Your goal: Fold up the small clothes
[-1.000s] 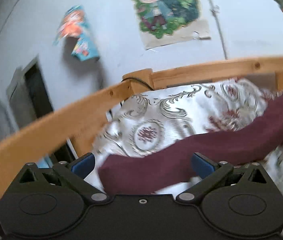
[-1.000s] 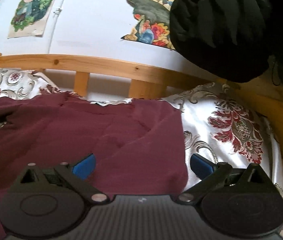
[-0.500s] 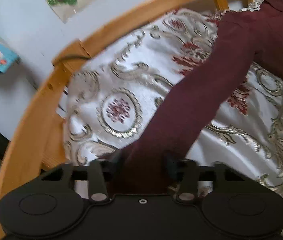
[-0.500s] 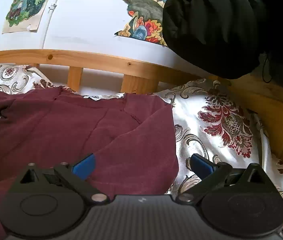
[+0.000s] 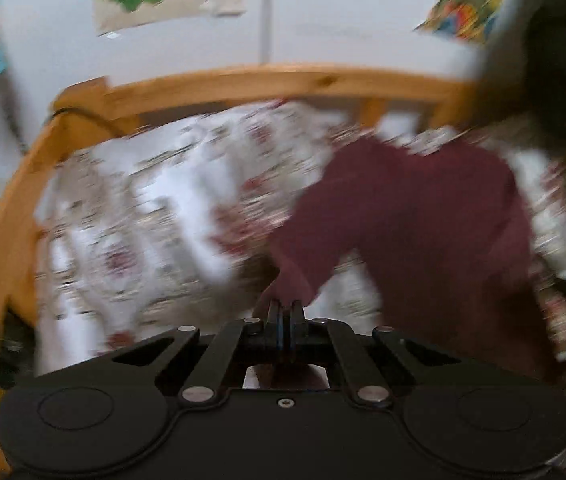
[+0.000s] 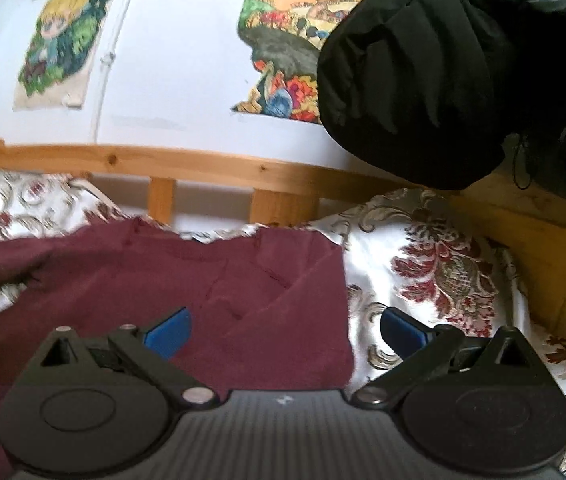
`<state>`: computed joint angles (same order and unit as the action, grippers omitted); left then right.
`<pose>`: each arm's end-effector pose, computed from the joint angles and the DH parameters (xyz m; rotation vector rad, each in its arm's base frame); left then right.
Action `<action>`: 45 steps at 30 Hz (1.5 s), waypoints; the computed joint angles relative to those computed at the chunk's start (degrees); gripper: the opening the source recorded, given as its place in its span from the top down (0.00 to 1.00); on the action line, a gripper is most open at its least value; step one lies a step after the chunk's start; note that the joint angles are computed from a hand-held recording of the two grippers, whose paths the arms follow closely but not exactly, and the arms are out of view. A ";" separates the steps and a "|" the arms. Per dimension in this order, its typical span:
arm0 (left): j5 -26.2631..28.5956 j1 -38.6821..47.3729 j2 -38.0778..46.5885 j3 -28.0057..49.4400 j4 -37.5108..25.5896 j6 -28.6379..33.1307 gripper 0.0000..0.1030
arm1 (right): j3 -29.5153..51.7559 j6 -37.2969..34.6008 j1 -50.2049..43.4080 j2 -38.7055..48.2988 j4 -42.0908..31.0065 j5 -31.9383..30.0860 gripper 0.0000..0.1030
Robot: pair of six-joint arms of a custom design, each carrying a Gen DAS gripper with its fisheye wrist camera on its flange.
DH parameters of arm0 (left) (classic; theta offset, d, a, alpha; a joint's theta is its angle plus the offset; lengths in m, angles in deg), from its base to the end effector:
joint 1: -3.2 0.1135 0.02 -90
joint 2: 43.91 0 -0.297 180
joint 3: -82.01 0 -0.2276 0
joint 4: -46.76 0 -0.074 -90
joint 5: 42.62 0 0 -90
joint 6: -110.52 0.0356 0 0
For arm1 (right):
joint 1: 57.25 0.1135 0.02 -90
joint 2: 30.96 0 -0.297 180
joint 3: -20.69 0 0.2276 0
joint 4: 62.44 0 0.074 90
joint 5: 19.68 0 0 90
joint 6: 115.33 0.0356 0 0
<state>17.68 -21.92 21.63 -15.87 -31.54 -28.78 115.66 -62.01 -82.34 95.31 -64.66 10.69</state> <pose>0.1568 -0.0540 0.3564 -0.6709 2.3533 0.1436 0.4358 -0.1702 0.1839 -0.7284 1.7240 0.3865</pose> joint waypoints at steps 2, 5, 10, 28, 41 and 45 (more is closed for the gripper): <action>0.47 -3.08 3.27 4.47 1.25 -1.12 0.99 | 0.58 1.72 -0.74 -0.75 -0.96 -2.00 0.00; 2.53 -5.66 8.93 10.28 3.81 -0.54 0.99 | 3.19 3.97 -1.76 -1.29 -4.56 -4.05 0.00; 6.19 -7.30 21.81 21.74 5.21 3.85 0.99 | 14.34 0.99 -2.72 0.60 -21.62 -3.79 0.00; 19.45 -4.32 55.61 29.14 35.09 19.30 0.96 | 41.87 15.36 -3.97 14.93 -36.62 5.00 0.00; 16.51 3.35 40.87 -5.44 66.70 21.74 0.41 | 55.38 -5.96 -1.73 23.40 -67.05 4.45 0.00; 8.64 9.51 38.37 -10.43 66.50 22.96 0.41 | 56.73 -13.66 -0.62 24.58 -75.86 4.83 0.01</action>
<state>26.32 -12.41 60.00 -26.30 34.96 -5.82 172.38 -75.68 -82.96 119.89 -140.51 15.52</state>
